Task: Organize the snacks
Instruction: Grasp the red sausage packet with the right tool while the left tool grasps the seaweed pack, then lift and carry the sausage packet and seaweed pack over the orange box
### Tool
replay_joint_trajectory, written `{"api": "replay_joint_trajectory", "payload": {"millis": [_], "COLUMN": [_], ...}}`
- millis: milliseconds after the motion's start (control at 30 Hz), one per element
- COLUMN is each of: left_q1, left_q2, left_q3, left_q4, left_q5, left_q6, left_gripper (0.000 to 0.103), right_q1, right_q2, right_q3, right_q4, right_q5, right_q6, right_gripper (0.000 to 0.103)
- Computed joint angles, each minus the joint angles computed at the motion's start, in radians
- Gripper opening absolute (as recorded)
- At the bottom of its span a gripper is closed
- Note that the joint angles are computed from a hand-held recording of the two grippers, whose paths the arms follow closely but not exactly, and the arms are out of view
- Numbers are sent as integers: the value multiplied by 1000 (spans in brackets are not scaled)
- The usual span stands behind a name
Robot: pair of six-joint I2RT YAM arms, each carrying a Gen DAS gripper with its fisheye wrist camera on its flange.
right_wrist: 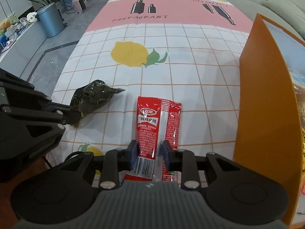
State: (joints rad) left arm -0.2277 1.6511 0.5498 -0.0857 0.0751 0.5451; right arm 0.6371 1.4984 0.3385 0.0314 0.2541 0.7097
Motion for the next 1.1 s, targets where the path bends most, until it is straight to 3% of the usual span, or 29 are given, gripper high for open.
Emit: {"api": "replay_joint_trajectory", "payload": {"millis": [67,100,133,167,300,433,800,967,1000,1100], "left_q1": [19,33,48,62,105,83,59,30,31,34], "left_q2": [-16,-23,-30,-36,-9,49,252,269,268,266], "left_q3": [1,2,0,-3,39,59,200,202,202,202], "left_q4": [-14,-21,-19,-17,-35,42,-14,-14,-16,-22], "left_q5": [36,54,72,89,154,101,109,95,103,120], "left_q6": [12,17,19,17,-2,-35,-69,-61,-57,-51], "left_gripper": [28,46,57,60,73,75,74,57,50,43], "right_q1": [0,7,16,24,15,-21,-69,-8,3,15], "right_q2": [-39,-61,-75,-81,-57,-26,43,89,97,101], "right_q3": [-25,-37,-46,-50,-65,-63,-56,-22,-16,-9], "right_q4": [10,10,7,0,18,52,129,108,105,95], "right_q5": [9,22,38,54,36,1,-28,40,52,71], "right_q6": [18,30,40,45,41,44,-5,-32,-37,-41], "right_gripper": [33,39,51,56,56,56,61,60,60,53]}}
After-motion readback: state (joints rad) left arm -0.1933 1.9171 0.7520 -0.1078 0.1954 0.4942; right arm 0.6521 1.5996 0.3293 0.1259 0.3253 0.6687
